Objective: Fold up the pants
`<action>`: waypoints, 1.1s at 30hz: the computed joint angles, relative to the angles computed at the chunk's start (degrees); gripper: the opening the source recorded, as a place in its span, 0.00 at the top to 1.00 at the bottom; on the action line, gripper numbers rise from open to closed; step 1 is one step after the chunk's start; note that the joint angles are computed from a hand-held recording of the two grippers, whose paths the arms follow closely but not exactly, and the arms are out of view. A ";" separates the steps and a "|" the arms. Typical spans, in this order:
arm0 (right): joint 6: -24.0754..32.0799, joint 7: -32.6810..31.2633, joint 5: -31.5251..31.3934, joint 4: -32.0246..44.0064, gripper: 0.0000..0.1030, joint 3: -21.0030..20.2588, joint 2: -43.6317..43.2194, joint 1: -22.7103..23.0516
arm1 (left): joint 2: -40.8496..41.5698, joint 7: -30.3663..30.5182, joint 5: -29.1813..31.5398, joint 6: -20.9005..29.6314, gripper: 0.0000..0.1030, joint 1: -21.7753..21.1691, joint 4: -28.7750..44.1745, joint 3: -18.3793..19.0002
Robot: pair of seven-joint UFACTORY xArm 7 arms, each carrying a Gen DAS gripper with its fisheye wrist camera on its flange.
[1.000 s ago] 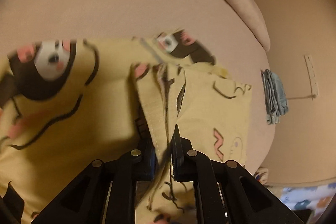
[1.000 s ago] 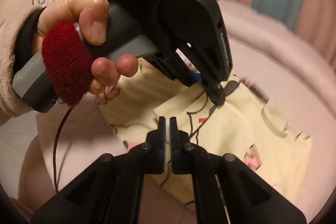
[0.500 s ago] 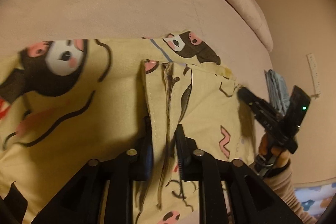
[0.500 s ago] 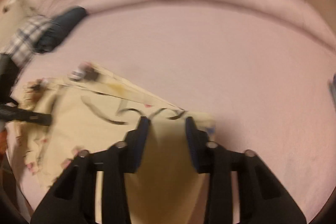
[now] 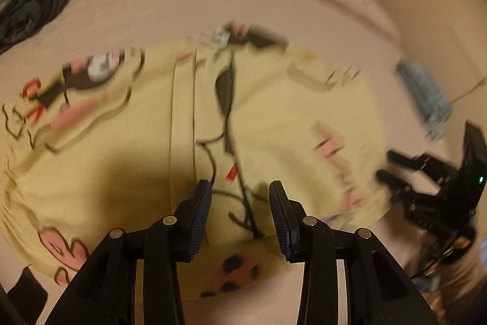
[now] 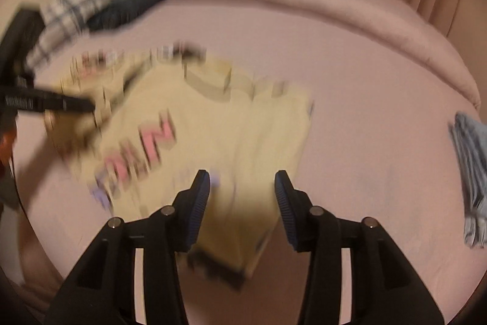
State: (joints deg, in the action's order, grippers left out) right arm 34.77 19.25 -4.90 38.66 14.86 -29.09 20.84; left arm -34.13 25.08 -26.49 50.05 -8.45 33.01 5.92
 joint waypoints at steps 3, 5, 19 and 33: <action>-1.82 1.39 -3.08 -4.43 0.44 0.04 -1.13 0.18 | -2.01 0.93 4.21 2.98 0.63 0.97 -0.14 -0.41; 0.87 -0.85 -0.95 -3.37 0.44 -1.13 -1.46 -0.22 | -4.16 2.43 4.20 4.11 0.63 1.21 -0.54 0.77; -6.70 -34.66 20.05 28.42 0.56 -7.10 28.92 11.10 | -5.51 1.86 -4.96 1.66 0.63 0.63 -2.38 3.20; 0.56 -40.99 16.86 46.02 1.00 0.36 42.49 6.18 | -1.75 1.12 -4.94 -3.87 0.95 -0.21 -2.36 2.40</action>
